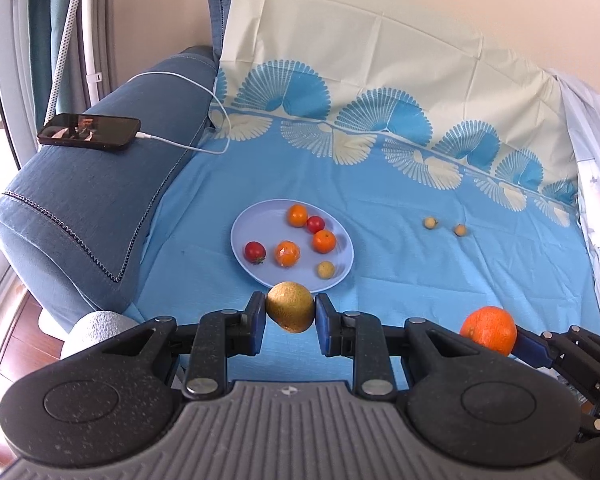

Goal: Organize fruits
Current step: 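Lift both held fruits and carry them toward the blue plate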

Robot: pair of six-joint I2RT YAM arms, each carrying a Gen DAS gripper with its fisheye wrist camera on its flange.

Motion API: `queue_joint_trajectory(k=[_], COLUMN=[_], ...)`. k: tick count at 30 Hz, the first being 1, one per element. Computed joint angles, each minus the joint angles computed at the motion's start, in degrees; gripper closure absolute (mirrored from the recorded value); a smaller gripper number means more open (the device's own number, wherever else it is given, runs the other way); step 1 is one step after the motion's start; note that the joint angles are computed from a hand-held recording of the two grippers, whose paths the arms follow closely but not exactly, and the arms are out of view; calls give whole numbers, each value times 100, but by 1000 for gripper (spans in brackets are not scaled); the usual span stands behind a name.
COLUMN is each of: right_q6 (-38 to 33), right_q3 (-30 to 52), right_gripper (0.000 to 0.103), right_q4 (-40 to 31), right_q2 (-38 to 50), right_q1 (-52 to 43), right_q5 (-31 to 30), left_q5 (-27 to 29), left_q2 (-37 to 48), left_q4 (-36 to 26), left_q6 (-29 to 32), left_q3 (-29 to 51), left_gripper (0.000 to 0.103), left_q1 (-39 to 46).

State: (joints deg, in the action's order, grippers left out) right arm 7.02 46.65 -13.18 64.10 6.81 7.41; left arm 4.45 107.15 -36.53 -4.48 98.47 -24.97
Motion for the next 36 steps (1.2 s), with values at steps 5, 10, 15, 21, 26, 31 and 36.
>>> queue_joint_trajectory(k=[5, 10, 15, 21, 26, 31, 36], right_q6=[65, 130, 155, 120, 129, 119, 107], right_q3=[16, 74, 116, 171, 238, 351, 523], right_gripper=[68, 68, 68, 68, 68, 68, 68], right_q4=[-32, -27, -41, -68, -90, -95, -88], right_q2=[23, 141, 218, 295, 415, 624, 908], right_q1=[29, 107, 126, 63, 40, -3, -73], right_q5=[89, 191, 197, 125, 98, 55, 3], left_q5=[32, 18, 11, 33, 49, 68, 51], left_q2=[53, 75, 130, 220, 306, 525, 875], left_q4=[6, 4, 11, -25, -47, -140, -301], left_q6=[33, 24, 9, -11, 2, -11, -72], left_q3=[42, 67, 108, 190, 280, 532, 1005], left_gripper=[74, 74, 74, 74, 74, 74, 74], left_q1=[6, -1, 19, 49, 71, 123, 180])
